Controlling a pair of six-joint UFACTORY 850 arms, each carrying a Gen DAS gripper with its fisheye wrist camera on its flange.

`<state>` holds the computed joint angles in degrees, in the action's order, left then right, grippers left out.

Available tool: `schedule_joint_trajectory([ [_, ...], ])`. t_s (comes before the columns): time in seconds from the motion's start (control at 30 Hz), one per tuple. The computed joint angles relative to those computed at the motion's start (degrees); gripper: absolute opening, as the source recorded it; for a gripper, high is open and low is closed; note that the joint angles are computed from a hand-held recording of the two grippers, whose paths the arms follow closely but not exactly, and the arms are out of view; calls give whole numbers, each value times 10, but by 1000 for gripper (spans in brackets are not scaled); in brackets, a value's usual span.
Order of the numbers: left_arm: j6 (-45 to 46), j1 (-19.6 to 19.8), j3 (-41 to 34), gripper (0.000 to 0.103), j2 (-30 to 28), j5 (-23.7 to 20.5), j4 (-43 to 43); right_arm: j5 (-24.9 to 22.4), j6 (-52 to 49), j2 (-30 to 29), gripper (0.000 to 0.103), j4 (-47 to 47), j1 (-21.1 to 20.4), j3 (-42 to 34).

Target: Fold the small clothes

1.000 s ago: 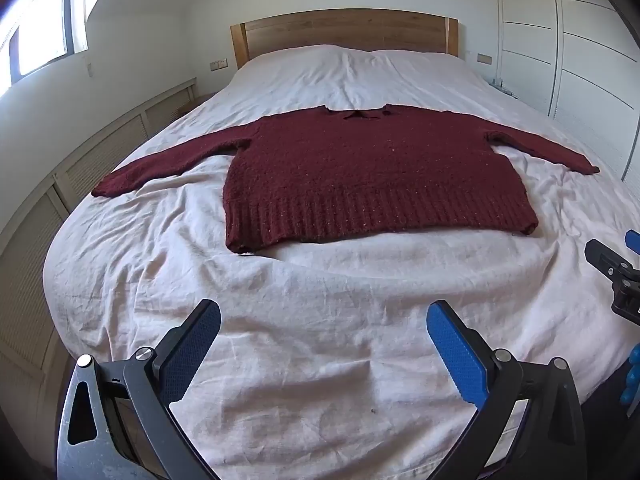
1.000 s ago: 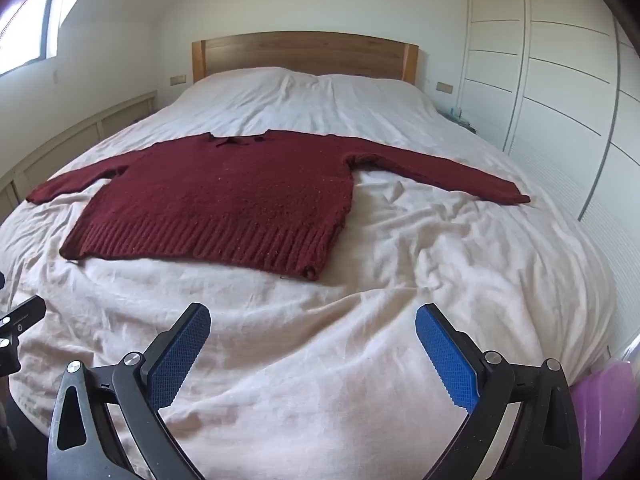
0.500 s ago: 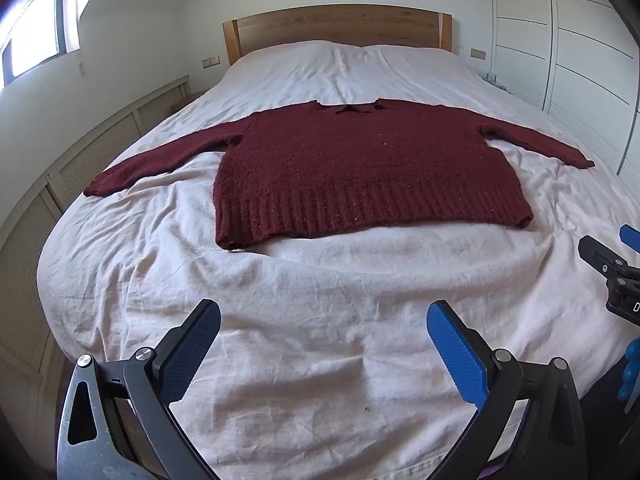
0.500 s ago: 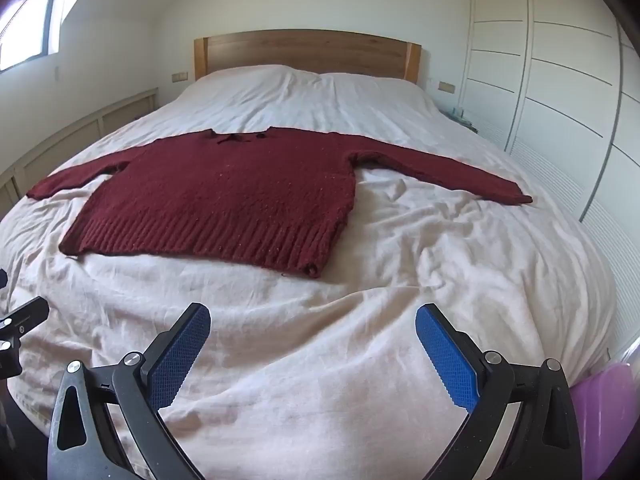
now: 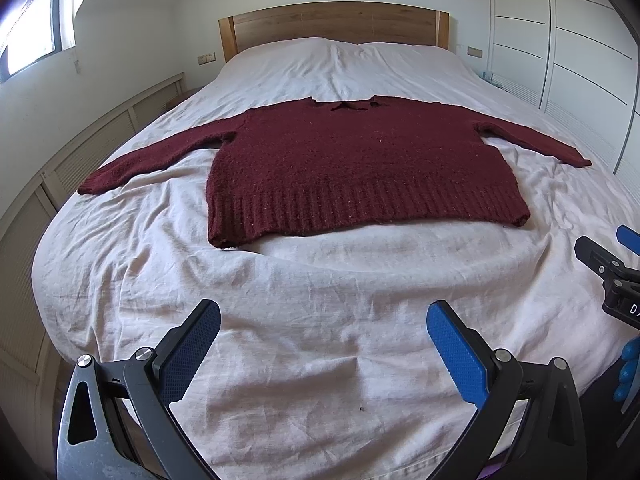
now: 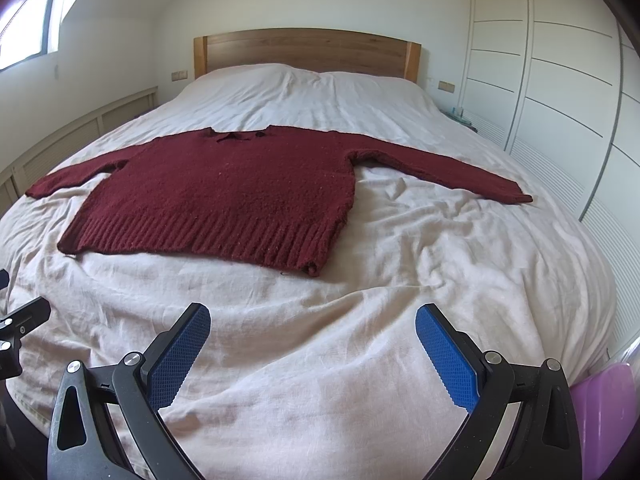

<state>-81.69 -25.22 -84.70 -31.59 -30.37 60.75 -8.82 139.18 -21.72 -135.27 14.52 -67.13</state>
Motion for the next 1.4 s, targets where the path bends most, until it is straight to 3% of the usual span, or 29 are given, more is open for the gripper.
schedule_joint_trajectory([
  [0.83,50,6,-20,102,-15,11,-42,2,-20,-6,102,27,-3,-4],
  [1.4,101,14,-38,102,-28,10,-94,14,-118,-18,102,129,-3,-19],
])
